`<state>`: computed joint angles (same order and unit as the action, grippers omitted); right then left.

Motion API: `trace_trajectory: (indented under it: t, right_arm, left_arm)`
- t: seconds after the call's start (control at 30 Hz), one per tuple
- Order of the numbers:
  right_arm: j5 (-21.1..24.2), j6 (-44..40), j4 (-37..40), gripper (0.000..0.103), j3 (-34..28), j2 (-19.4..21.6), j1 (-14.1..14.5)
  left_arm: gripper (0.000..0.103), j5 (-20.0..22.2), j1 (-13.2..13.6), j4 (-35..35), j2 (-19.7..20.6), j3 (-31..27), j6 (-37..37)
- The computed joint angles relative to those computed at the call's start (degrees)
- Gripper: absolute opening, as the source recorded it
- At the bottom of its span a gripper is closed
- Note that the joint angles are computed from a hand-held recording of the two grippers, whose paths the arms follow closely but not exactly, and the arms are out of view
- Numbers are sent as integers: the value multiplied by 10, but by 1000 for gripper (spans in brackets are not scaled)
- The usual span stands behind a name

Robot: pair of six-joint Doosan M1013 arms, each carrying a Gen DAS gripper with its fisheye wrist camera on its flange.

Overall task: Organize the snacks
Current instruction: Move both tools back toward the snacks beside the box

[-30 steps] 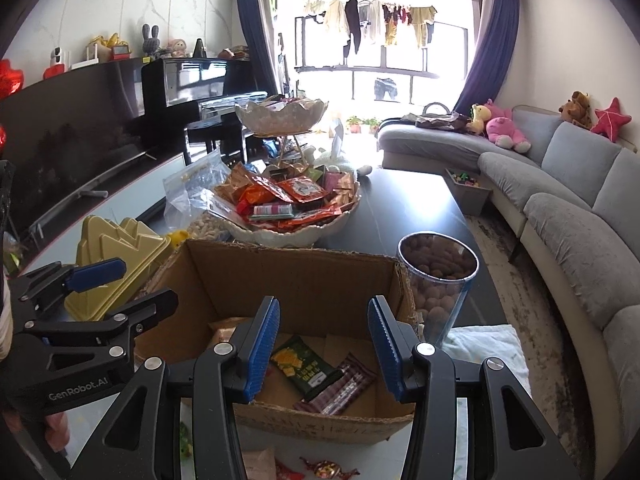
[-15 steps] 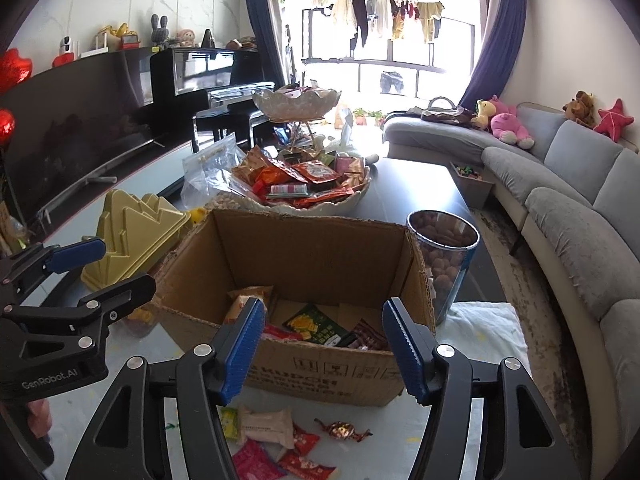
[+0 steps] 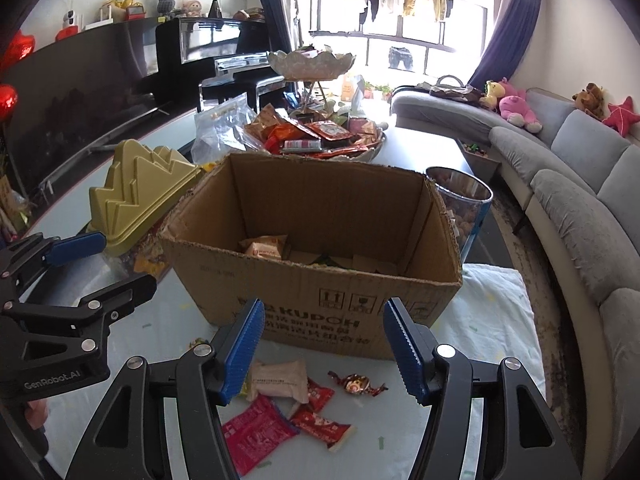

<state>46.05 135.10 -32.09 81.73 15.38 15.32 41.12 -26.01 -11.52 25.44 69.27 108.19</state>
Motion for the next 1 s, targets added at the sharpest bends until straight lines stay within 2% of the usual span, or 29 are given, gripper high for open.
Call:
trace_trajectory:
  t: [0.13, 0.43, 0.73, 1.0]
  right_arm:
    - [27, -14, 25, 63, -6, 6, -1]
    - [53, -34, 67, 63, 6, 12, 0]
    - [47, -37, 111, 63, 30, 10, -3]
    - [54, -31, 115, 63, 47, 8, -2]
  left_arm:
    - [77, 13, 1, 3, 2, 7, -3]
    - [77, 32, -1, 17, 8, 21, -6]
    - [77, 41, -1, 17, 13, 31, 5]
    - [76, 49, -4, 20, 17, 42, 12]
